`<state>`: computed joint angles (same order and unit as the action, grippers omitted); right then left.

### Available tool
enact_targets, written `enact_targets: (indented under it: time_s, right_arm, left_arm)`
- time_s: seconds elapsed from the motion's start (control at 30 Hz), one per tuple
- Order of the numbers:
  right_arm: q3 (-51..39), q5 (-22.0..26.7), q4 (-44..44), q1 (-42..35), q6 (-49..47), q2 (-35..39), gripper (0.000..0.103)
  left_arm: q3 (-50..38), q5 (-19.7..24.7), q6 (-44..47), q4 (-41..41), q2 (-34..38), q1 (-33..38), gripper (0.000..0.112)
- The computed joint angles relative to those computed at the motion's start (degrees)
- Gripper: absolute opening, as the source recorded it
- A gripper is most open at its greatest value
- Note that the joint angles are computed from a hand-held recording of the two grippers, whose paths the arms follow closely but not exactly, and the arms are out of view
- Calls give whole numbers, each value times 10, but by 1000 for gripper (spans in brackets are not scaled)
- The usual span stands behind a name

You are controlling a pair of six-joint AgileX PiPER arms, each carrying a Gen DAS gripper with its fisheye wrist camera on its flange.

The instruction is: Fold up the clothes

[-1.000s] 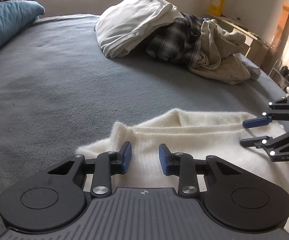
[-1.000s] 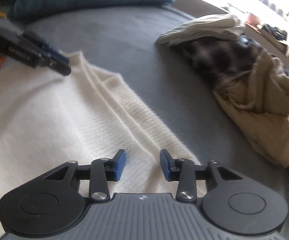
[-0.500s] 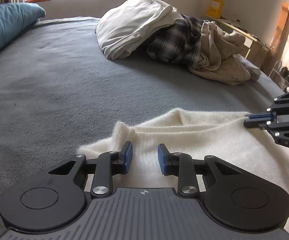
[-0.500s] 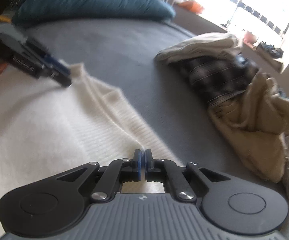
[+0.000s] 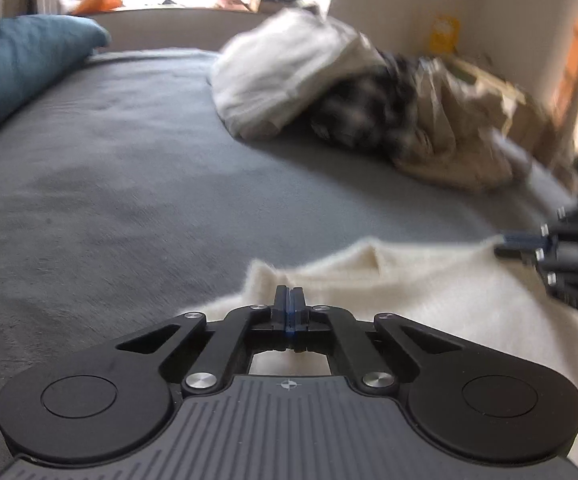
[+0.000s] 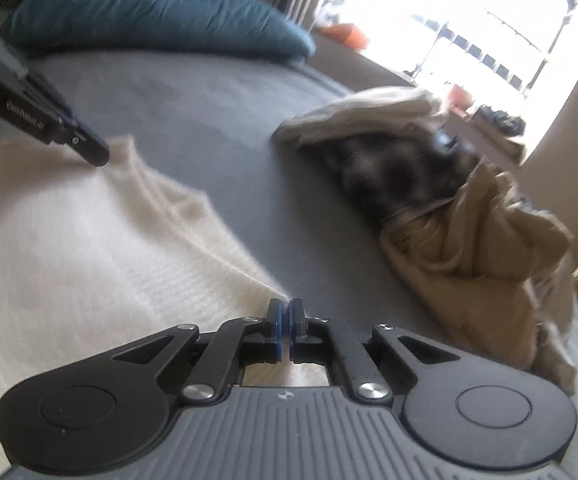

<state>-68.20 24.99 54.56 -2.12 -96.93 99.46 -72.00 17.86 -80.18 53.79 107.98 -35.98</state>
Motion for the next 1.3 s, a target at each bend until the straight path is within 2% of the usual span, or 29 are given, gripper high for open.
enact_targets:
  time_s: [0.07, 0.1, 0.13, 0.23, 0.3, 0.33, 0.37, 0.4, 0.5, 0.57, 0.67, 0.77, 0.83, 1.0, 1.3]
  right_arm:
    - [11, -15, 28, 2, -20, -5, 2]
    - [17, -23, 45, 3, -33, -8, 2]
    - [22, -30, 58, 4, -41, -10, 2]
    - [30, -68, 10, 23, -7, 10, 2]
    - [36, -85, -30, 37, 11, 28, 2]
    - [44, -99, -25, 43, -3, 25, 3]
    - [52, -114, -17, 50, -17, 21, 3]
    - [49, -110, -30, 50, -9, 18, 4]
    - [30, -88, -123, 49, 79, 8, 11]
    - [26, -90, -126, 49, 86, 1, 19]
    - [14, -75, -116, 52, 88, -11, 22]
    - [-24, 26, -68, 43, 82, -7, 23]
    - [-45, 75, -58, 50, 86, 4, 24]
    - [-82, 96, -62, 96, 65, 44, 24]
    - [-142, 118, -151, 129, 143, 97, 22]
  left_arm:
    - [8, 13, -68, 51, -7, 2, 0]
    - [9, 15, -68, 49, -8, 6, 0]
    - [9, 12, -46, 26, -8, 11, 0]
    - [14, -14, 53, -79, -10, 30, 0]
    - [20, -26, 69, -93, -16, 32, 1]
    - [17, -27, 104, -121, -16, 32, 5]
    - [10, -22, 147, -156, -13, 31, 15]
    - [4, -19, 173, -174, -10, 29, 22]
    - [-12, -1, 195, -175, 0, 19, 29]
    - [-22, 12, 189, -161, 8, 14, 29]
    - [-34, 27, 175, -142, 20, 7, 29]
    - [-36, 35, 160, -121, 23, 2, 29]
    - [-34, 36, 151, -112, 22, 0, 29]
    - [-28, 33, 142, -105, 18, 0, 29]
    - [-22, 28, 121, -75, 19, -3, 29]
